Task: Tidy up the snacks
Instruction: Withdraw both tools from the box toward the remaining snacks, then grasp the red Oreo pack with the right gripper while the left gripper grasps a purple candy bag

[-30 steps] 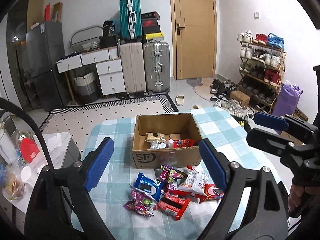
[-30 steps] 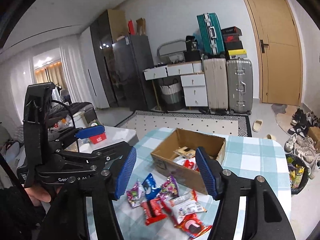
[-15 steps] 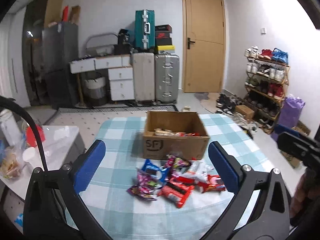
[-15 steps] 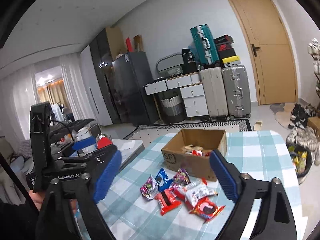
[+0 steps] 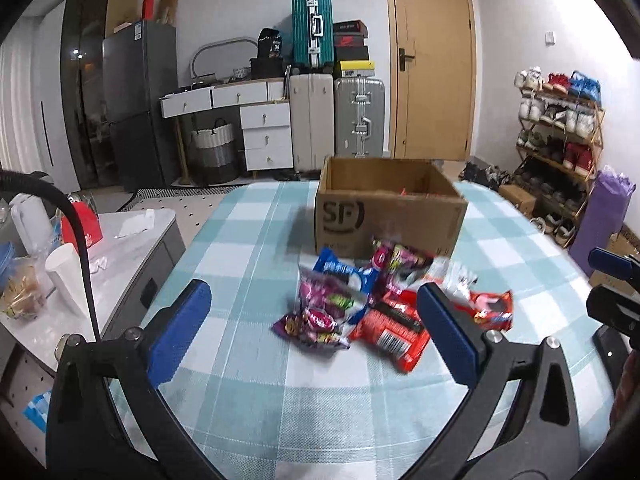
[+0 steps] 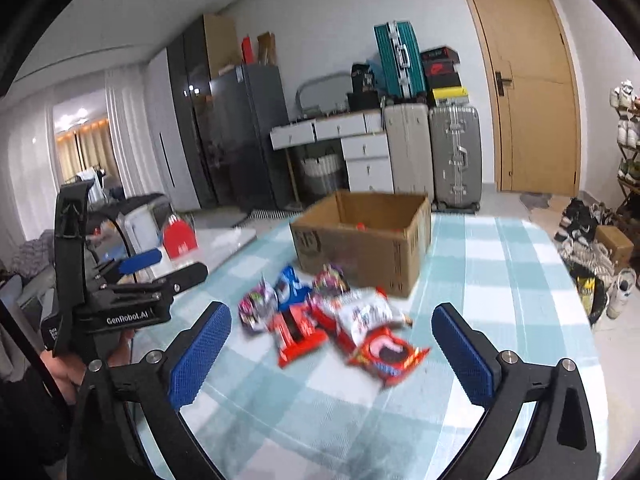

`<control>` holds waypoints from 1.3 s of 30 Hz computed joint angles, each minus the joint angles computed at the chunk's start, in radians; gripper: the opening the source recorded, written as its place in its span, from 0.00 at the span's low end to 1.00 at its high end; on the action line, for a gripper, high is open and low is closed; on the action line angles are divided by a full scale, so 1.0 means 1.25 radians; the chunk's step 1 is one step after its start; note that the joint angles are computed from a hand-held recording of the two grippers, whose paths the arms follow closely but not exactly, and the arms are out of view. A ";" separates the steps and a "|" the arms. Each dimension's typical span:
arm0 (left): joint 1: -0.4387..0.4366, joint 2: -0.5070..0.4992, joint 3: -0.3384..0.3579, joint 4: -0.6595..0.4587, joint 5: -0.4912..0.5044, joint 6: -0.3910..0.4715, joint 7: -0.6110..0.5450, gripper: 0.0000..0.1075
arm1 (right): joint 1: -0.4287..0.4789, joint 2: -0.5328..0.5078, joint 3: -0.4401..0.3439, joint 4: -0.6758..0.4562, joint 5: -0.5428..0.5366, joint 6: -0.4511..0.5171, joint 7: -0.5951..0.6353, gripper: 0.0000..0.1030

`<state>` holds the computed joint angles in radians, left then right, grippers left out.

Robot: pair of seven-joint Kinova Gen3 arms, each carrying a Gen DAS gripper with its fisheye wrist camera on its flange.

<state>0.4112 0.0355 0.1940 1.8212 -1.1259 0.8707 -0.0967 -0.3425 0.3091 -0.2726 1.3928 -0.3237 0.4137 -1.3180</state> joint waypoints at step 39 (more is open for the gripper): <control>-0.039 0.195 -0.177 -0.096 0.295 -0.161 -0.196 0.96 | -0.152 0.360 0.163 -0.502 0.225 0.452 -0.293 0.82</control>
<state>0.3619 0.2790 -0.0274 1.7015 -0.7576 0.6700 -0.3422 -0.5330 0.7595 -0.0686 0.7653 -0.0429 0.9786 -1.6846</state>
